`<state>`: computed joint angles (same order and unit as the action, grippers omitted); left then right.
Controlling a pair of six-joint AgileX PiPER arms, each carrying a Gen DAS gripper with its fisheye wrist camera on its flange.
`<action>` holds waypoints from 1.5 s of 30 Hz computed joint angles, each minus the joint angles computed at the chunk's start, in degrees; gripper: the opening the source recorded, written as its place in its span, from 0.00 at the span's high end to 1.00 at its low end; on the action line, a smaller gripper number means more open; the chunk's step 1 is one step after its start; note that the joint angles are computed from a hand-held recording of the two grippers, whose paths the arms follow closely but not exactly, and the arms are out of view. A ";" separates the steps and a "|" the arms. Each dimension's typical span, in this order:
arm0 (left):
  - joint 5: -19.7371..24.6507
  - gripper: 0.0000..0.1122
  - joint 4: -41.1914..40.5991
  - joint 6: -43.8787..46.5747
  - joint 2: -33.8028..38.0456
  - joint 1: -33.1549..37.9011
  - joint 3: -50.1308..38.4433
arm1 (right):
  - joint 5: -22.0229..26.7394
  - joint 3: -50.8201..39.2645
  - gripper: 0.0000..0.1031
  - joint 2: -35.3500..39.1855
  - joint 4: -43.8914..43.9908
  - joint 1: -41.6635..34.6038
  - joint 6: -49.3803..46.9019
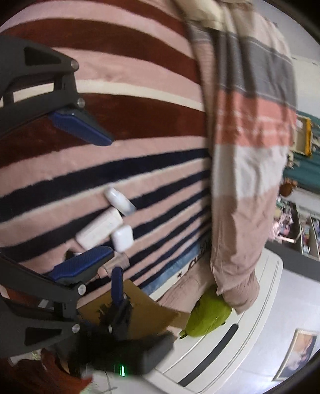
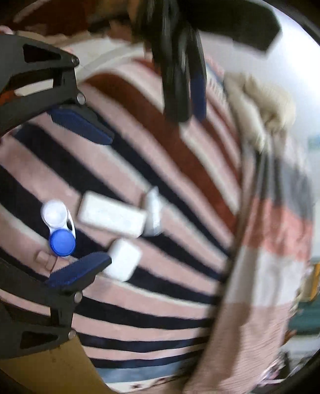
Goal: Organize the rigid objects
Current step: 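Move the right gripper back and grasp the white soap box, then carry the white soap box into the cardboard box and release it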
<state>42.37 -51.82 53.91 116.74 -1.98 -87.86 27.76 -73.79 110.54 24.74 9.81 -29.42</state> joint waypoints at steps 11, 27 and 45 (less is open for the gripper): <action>-1.56 0.27 0.73 -2.79 3.07 -2.63 0.66 | -5.16 -2.18 0.70 6.99 -12.22 1.99 12.68; 8.53 0.40 -3.92 -6.79 0.61 -6.89 -6.36 | -3.27 9.81 0.70 -10.41 24.47 -3.32 -25.70; 9.65 0.69 0.02 -14.04 -4.68 -14.62 -15.43 | 8.20 11.23 0.70 -26.76 29.30 -14.69 -30.16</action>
<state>52.02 -51.80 39.87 112.06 -16.60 -103.29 35.96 -62.57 83.78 54.04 -4.88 -59.58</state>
